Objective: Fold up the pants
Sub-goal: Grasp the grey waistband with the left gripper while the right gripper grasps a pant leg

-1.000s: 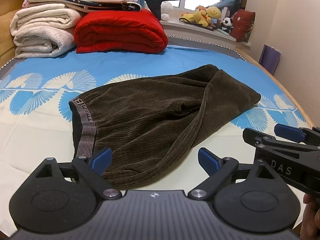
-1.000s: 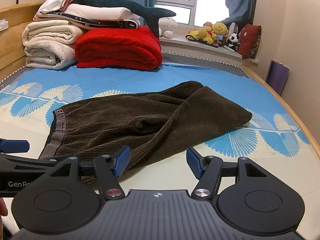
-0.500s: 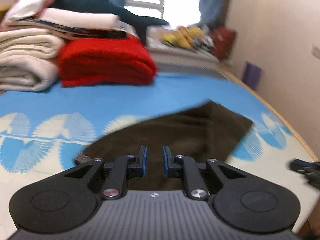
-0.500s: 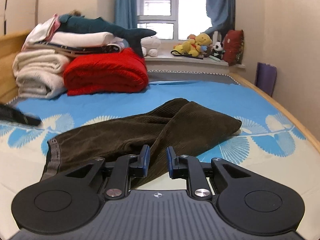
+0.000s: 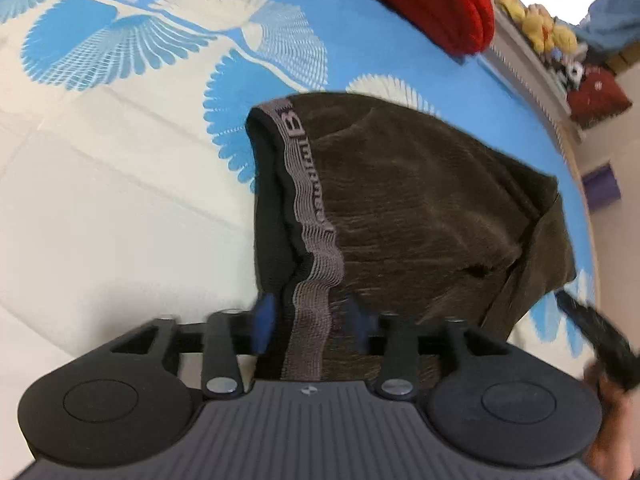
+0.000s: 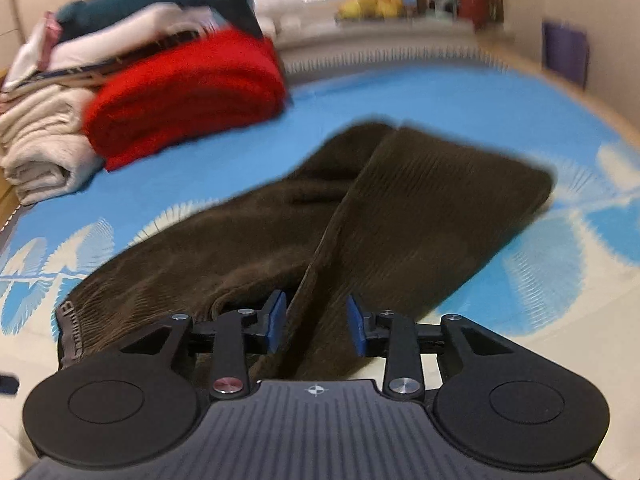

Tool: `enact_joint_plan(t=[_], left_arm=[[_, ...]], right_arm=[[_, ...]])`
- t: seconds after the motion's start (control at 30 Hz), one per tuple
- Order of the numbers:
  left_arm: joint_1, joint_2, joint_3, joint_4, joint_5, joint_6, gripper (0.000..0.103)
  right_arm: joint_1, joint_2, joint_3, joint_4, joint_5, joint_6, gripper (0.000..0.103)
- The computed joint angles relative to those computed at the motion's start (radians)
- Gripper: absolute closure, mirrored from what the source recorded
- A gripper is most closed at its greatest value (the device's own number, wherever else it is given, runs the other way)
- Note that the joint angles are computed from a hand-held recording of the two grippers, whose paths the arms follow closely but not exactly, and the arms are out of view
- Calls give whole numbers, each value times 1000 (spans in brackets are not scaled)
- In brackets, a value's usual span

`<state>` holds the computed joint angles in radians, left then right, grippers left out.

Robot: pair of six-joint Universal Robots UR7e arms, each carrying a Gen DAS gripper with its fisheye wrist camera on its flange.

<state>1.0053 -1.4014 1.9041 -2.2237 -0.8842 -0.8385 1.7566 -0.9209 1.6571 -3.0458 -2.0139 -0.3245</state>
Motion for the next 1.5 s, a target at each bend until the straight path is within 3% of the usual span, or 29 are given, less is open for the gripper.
enact_joint_plan(t=[0.17, 0.33, 0.37, 0.43, 0.5, 0.53, 0.57, 0.6, 0.67, 0.8, 0.93, 1.03, 1.13, 1.2, 1.3, 1.37, 1.4, 1.5], left_arm=[[46, 56, -52, 125, -19, -2, 49], [85, 97, -67, 134, -95, 67, 44], [90, 105, -70, 148, -103, 74, 42], [92, 108, -60, 139, -109, 97, 40], [88, 106, -50, 125, -116, 128, 40], [85, 104, -43, 119, -119, 140, 45], [82, 102, -35, 104, -123, 159, 58], [76, 97, -25, 86, -124, 173, 61], [56, 87, -2, 50, -111, 211, 75], [-6, 33, 48, -37, -58, 250, 84], [-124, -100, 136, -171, 63, 330, 89], [-179, -201, 163, 4, 159, 239, 91], [-153, -228, 127, 287, 171, 55, 94], [-127, -214, 98, 407, 168, -17, 93], [-105, -206, 80, 468, 165, -83, 85], [-87, -184, 73, 416, 158, -49, 61], [-81, -181, 70, 405, 150, -37, 60], [-64, -140, 68, 338, 122, -9, 57]], right_arm=[[-16, 132, -132, 81, -28, 42, 58], [-22, 202, -200, 130, -102, 25, 60], [-22, 206, -206, 138, -115, 20, 63], [-20, 202, -205, 119, -141, 13, 91], [-21, 167, -189, 117, -130, 48, 94], [-21, 141, -178, 129, -113, 72, 95], [-18, 111, -160, 131, -95, 83, 95], [-13, 77, -135, 119, -81, 74, 95], [-7, 2, -82, 96, -51, 38, 96], [-8, -173, 51, 93, 35, -40, 96], [-12, -372, 218, 152, 116, -190, 97], [-15, -495, 300, 350, 183, -310, 96], [-15, -520, 323, 628, 139, -404, 92], [-10, -496, 310, 710, 103, -418, 89], [-14, -461, 277, 649, 114, -428, 79], [-23, -427, 244, 553, 117, -355, 67], [-23, -389, 224, 462, 87, -313, 62], [-29, -288, 178, 287, 3, -244, 62]])
